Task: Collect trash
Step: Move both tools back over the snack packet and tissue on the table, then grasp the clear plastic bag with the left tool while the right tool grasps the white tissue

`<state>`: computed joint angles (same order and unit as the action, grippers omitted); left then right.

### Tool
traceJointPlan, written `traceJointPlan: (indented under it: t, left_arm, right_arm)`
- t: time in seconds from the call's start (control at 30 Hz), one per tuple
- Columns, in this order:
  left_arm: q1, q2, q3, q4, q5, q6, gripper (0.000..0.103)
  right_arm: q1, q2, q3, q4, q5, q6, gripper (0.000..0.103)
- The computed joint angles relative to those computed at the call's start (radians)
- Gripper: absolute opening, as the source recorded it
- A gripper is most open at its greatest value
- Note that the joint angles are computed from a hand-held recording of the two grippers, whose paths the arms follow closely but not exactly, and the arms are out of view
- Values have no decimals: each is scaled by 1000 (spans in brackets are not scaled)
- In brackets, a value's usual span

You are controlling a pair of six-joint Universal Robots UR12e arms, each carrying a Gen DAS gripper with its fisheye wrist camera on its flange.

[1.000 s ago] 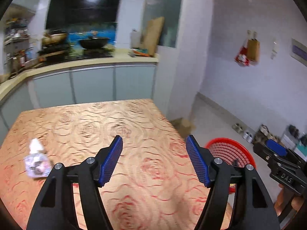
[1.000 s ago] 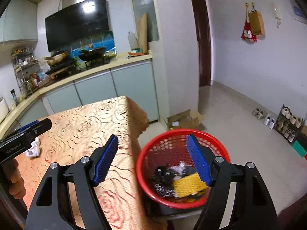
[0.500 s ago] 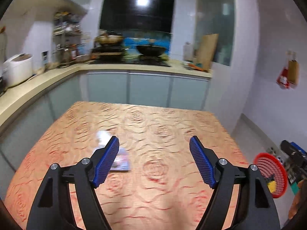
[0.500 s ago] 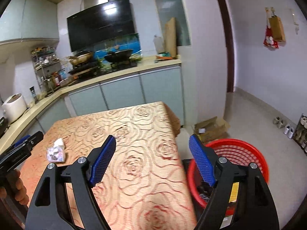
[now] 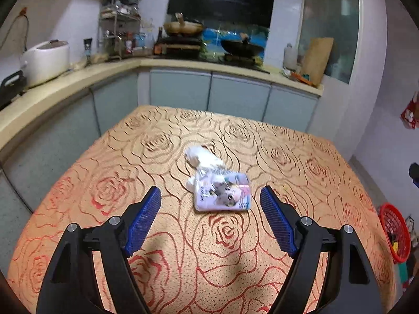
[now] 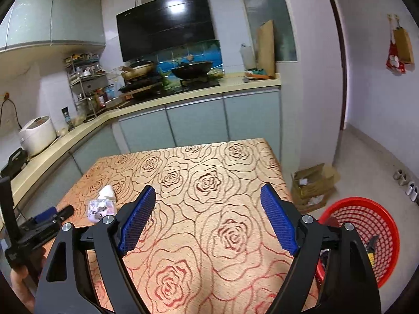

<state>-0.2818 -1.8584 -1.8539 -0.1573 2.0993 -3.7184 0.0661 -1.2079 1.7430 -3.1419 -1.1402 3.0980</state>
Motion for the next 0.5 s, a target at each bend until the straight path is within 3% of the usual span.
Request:
traceJointPlan:
  t: [0.37,0.5]
  left_arm:
    - [58,-65,76,-82,-166,45,79]
    - [61,-92,113,-131,-152,75,81]
  right_arm:
    - [20,30,-40,50,-9,-22,80]
    - [27,43,-58,70,-10,-29,80]
